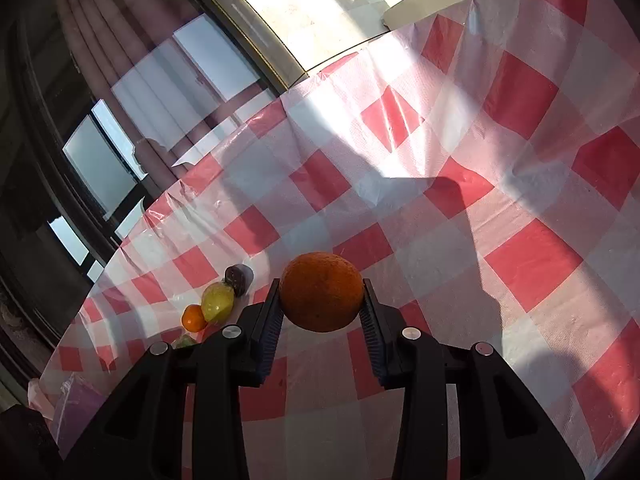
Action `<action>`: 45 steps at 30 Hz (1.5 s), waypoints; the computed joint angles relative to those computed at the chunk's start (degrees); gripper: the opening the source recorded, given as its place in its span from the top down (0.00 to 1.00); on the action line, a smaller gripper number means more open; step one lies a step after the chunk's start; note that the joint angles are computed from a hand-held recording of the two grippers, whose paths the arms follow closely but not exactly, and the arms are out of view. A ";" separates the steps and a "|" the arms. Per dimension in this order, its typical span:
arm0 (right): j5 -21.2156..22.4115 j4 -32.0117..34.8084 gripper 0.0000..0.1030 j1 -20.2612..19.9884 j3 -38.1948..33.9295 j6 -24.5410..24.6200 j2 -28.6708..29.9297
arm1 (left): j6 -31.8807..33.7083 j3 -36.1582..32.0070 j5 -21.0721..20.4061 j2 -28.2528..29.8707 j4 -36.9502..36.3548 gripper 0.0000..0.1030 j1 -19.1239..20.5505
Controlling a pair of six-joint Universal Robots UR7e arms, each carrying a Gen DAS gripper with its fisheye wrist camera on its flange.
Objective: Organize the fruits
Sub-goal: 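Grasp the plastic-wrapped yellow fruit with the left gripper, then carry the tangerine and wrapped yellow fruit with both grippers over the box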
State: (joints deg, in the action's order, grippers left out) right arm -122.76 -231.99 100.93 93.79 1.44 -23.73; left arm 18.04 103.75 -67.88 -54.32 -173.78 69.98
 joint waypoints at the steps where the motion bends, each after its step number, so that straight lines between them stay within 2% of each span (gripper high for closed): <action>1: -0.78 0.16 0.63 0.17 -0.24 0.24 0.07 | 0.18 0.01 -0.21 -0.07 0.10 0.39 -0.01; 5: -1.75 0.57 0.63 1.20 0.70 -0.06 -0.03 | -0.35 1.38 -1.83 -1.24 -2.39 0.39 0.41; 7: -2.60 1.41 0.63 2.34 3.18 2.96 -0.39 | -1.29 3.34 -1.40 -3.40 -1.12 0.39 0.47; 11: -5.31 -6.05 0.63 7.05 7.67 3.19 2.14 | 1.02 11.31 -0.54 -10.05 -2.91 0.39 -0.09; 13: -6.36 -9.45 0.63 9.39 8.90 2.68 3.76 | 2.23 14.71 -1.91 -13.70 -2.29 0.39 -0.45; 17: -9.53 -10.17 0.63 12.78 8.97 0.22 5.45 | 5.28 21.16 -2.40 -20.39 -2.69 0.39 -2.91; 21: -10.47 -9.27 0.63 14.42 9.56 2.72 5.76 | 8.07 26.20 -2.21 -26.75 -6.24 0.39 -6.01; 23: -10.72 -8.40 0.63 15.78 8.92 2.02 5.96 | 8.49 27.15 -1.95 -29.73 -7.14 0.39 -6.98; 27: -10.24 -6.68 0.63 19.50 5.85 -2.49 6.67 | 9.26 26.85 1.25 -33.10 -9.26 0.39 -7.79; 32: -7.68 -1.70 0.63 23.35 -0.14 -7.69 8.39 | 9.97 24.36 5.58 -34.98 -9.62 0.39 -6.28; 38: -4.44 7.75 0.63 25.74 -8.32 -10.43 11.27 | 10.73 20.04 8.78 -35.45 -9.19 0.39 -2.30; 42: -3.09 14.77 0.63 26.74 -14.33 -11.44 13.68 | 9.04 15.85 8.43 -34.90 -4.70 0.39 1.70; 45: -3.60 21.09 0.63 27.36 -19.10 -11.88 15.60 | 8.17 13.53 8.50 -34.12 -2.08 0.39 3.99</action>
